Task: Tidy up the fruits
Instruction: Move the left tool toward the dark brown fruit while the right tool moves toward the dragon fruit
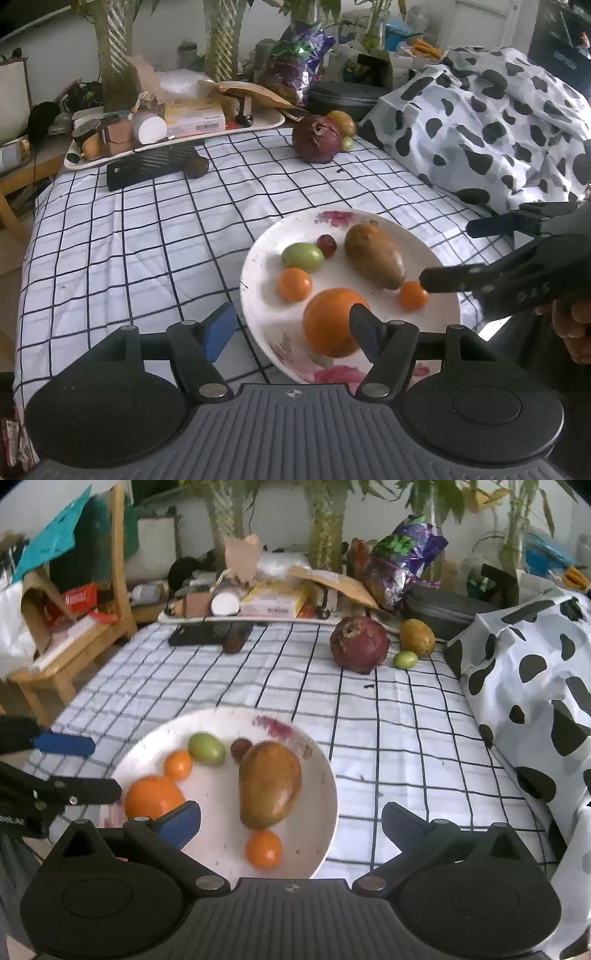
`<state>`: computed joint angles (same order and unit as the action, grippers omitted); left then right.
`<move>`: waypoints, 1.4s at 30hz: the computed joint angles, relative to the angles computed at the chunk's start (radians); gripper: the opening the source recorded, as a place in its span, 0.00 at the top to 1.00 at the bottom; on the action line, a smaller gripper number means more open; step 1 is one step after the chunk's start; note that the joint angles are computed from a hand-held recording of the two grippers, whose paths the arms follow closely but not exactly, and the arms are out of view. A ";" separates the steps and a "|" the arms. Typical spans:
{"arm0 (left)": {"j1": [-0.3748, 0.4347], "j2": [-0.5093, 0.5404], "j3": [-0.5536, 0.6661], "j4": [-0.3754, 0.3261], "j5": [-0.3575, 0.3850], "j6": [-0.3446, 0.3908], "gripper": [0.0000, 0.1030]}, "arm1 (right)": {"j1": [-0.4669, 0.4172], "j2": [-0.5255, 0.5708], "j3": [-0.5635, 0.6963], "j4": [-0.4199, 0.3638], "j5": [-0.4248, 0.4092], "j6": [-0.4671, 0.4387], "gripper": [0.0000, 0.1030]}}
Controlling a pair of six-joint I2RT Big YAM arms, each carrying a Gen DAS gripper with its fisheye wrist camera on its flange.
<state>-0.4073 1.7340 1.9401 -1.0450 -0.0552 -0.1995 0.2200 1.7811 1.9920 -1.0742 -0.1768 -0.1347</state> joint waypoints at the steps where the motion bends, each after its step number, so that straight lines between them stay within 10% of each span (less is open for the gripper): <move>1: -0.003 -0.003 -0.004 0.002 -0.002 0.001 0.36 | 0.003 -0.004 -0.007 0.000 0.006 -0.011 0.00; 42: -0.029 -0.011 -0.015 0.026 -0.095 0.024 0.35 | 0.019 -0.025 -0.048 0.036 0.075 -0.050 0.00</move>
<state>-0.4359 1.7233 1.9254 -1.0194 -0.1501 -0.1756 0.2394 1.7558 1.9443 -1.0383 -0.1022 -0.1850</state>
